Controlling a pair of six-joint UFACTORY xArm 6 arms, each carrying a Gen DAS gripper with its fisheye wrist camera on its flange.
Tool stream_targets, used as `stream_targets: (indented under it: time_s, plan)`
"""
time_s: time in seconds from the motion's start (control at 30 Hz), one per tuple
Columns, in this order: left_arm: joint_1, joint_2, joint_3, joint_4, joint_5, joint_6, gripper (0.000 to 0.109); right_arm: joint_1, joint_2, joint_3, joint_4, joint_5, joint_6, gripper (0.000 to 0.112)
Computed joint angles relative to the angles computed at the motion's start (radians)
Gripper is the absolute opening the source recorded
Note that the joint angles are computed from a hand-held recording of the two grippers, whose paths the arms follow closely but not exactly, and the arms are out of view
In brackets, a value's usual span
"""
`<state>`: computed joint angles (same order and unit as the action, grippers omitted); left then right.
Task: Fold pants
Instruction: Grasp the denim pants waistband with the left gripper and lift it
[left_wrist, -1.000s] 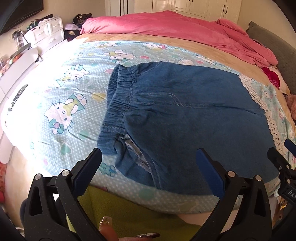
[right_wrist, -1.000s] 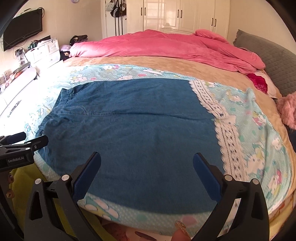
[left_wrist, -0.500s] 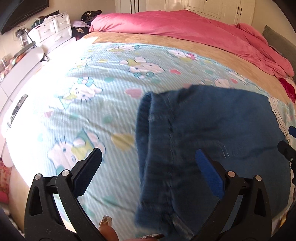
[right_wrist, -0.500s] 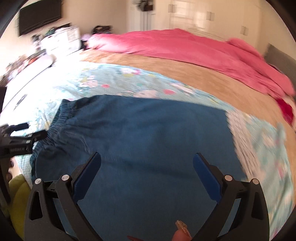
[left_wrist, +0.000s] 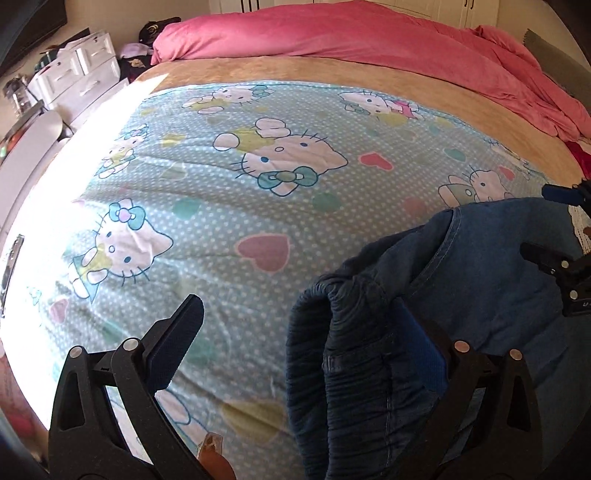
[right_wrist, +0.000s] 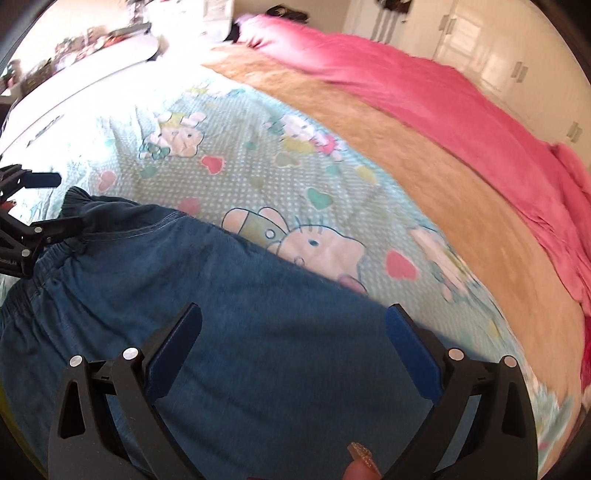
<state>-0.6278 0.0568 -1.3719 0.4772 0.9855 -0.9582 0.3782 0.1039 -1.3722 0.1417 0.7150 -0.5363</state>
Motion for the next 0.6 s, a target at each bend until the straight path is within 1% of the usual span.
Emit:
stream_targets:
  time_s: [0.03,0.1,0.13,0.17,0.2,0.23,0.27,0.33,0.37,0.43,0.47,0.53,0.6]
  plan:
    - [0.003,0.009,-0.006,-0.001,-0.007,0.006,0.092,0.003,0.028,-0.029,-0.020,0.013,0.000,0.099]
    - [0.006,0.020,-0.008,-0.009,-0.027,0.016,0.069,0.006,0.088,-0.098,-0.058,0.061,0.012,0.099]
    - [0.009,0.023,-0.006,-0.028,-0.043,0.030,0.049,0.007,0.110,-0.126,-0.059,0.081,0.007,0.099]
    - [0.012,0.020,0.006,-0.054,-0.072,0.048,0.034,0.008,0.127,-0.146,-0.059,0.095,-0.001,0.099]
    - [0.010,0.010,0.023,-0.057,-0.100,0.052,0.031,0.009,0.147,-0.170,-0.056,0.111,-0.016,0.099]
    - [-0.001,0.000,0.034,-0.019,-0.107,0.037,0.024,0.008,0.158,-0.183,-0.048,0.120,-0.035,0.099]
    - [-0.007,-0.008,0.038,0.001,-0.110,0.036,0.021,0.009,0.165,-0.190,-0.036,0.125,-0.061,0.099]
    - [-0.024,-0.037,0.058,0.056,-0.124,0.007,0.018,0.011,0.167,-0.188,-0.011,0.122,-0.098,0.096]
    - [-0.030,-0.051,0.068,0.076,-0.134,-0.005,0.018,0.010,0.166,-0.187,0.011,0.129,-0.117,0.093]
    - [-0.038,-0.081,0.088,0.102,-0.157,-0.019,0.017,0.008,0.154,-0.175,0.096,0.151,-0.174,0.062]
    - [-0.040,-0.089,0.094,0.103,-0.165,-0.022,0.017,0.009,0.139,-0.155,0.121,0.147,-0.194,0.055]
    - [-0.047,-0.104,0.105,0.108,-0.171,-0.027,0.017,0.016,0.098,-0.102,0.174,0.127,-0.236,0.023]
    - [-0.061,-0.112,0.107,0.132,-0.145,-0.030,0.017,0.021,0.032,-0.025,0.204,0.101,-0.243,0.012]
